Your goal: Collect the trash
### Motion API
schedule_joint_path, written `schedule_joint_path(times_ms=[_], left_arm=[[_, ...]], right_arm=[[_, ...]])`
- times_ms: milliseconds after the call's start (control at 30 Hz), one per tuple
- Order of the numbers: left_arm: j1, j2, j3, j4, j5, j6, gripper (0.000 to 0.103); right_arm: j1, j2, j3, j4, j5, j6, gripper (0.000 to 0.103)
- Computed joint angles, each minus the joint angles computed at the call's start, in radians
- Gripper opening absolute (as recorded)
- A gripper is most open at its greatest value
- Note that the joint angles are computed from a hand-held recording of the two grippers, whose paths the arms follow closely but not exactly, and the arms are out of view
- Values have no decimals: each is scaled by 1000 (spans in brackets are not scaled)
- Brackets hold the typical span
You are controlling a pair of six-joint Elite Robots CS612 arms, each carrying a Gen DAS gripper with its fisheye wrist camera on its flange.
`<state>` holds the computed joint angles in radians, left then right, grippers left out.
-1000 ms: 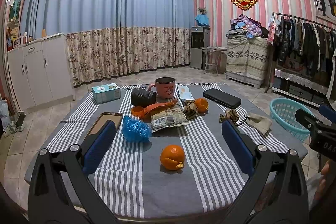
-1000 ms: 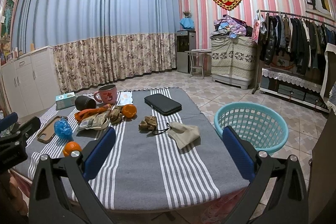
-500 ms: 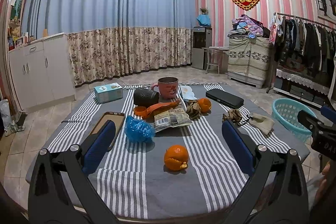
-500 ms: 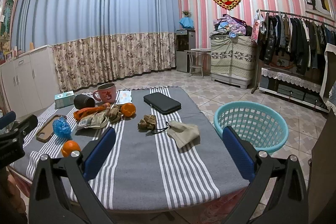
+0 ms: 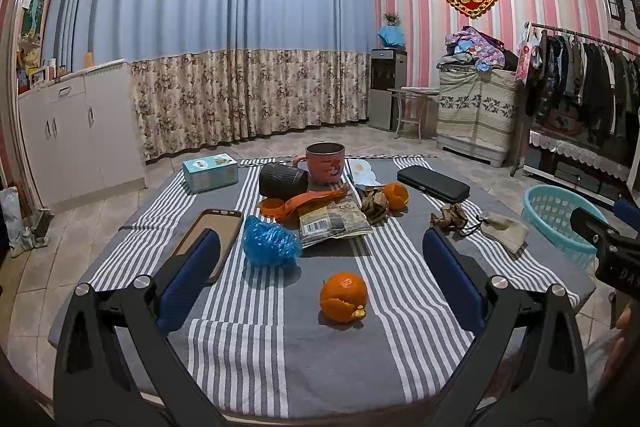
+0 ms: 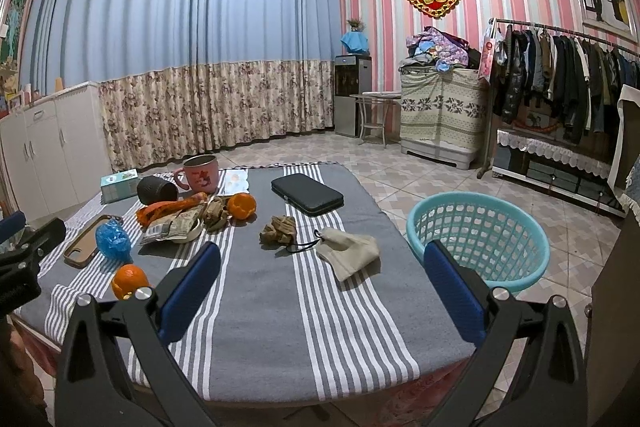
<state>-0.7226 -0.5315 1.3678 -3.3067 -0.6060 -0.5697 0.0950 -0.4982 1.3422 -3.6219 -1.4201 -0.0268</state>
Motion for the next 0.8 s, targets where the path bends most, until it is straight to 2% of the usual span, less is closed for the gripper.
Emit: schedule_joint_path(times_ms=[200, 500, 800], left_arm=[[7, 4, 5, 2, -16, -11, 98], [8, 11, 12, 39, -36, -37, 98], [23, 35, -7, 86, -102, -44, 98]], right_arm=[[-4, 9, -2, -6, 10, -2, 99], [0, 22, -19, -2, -13, 6, 99], [-1, 25, -32, 52, -6, 2, 99]])
